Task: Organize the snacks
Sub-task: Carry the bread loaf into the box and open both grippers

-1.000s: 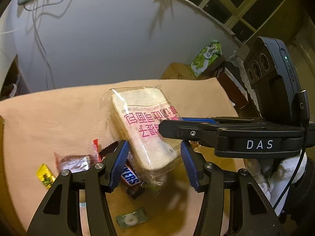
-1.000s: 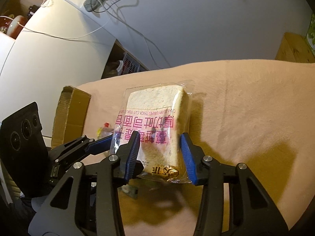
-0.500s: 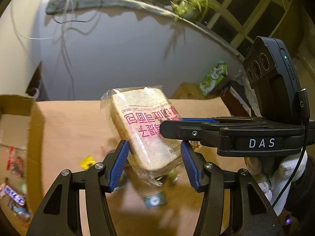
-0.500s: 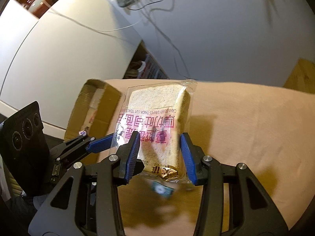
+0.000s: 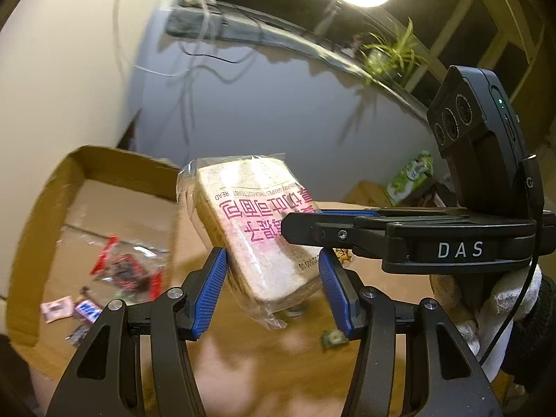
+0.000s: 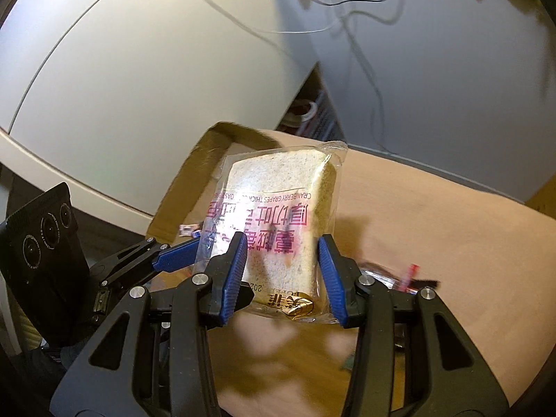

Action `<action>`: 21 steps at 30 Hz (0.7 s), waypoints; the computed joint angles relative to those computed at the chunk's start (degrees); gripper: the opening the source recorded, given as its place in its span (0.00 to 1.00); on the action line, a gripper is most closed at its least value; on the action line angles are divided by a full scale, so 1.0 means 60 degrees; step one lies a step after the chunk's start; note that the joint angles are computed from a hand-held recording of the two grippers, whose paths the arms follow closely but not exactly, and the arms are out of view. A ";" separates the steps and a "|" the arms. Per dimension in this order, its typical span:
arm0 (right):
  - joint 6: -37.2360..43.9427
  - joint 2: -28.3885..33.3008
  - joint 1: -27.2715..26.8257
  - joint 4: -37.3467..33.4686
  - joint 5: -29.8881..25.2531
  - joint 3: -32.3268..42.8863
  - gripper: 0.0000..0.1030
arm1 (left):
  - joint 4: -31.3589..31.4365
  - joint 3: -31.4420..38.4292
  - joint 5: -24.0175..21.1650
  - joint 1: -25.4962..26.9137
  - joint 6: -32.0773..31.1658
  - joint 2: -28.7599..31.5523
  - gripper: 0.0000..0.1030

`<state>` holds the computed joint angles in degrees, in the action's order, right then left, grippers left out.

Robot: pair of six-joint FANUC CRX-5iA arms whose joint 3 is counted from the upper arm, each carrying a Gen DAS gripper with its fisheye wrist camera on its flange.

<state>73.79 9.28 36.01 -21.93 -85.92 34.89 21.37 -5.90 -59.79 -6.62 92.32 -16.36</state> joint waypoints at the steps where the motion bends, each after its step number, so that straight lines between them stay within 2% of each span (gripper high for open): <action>1: 0.0017 0.0106 0.0130 0.0006 -0.0026 0.0129 0.44 | -0.0005 -0.0098 -0.0013 0.0097 -0.0006 -0.0117 0.51; 8: 0.0070 0.0689 0.0710 -0.0124 -0.0131 0.0751 0.44 | -0.0039 -0.0694 -0.0232 0.0960 0.0009 -0.0931 0.52; 21: 0.0135 0.1803 0.1486 -0.0248 -0.0366 0.1733 0.44 | 0.0262 -0.1517 -0.0674 0.2393 -0.0399 -0.1727 0.52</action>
<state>74.60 20.10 44.92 -23.42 -88.12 45.29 22.95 -15.01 -63.84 7.73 89.92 -26.72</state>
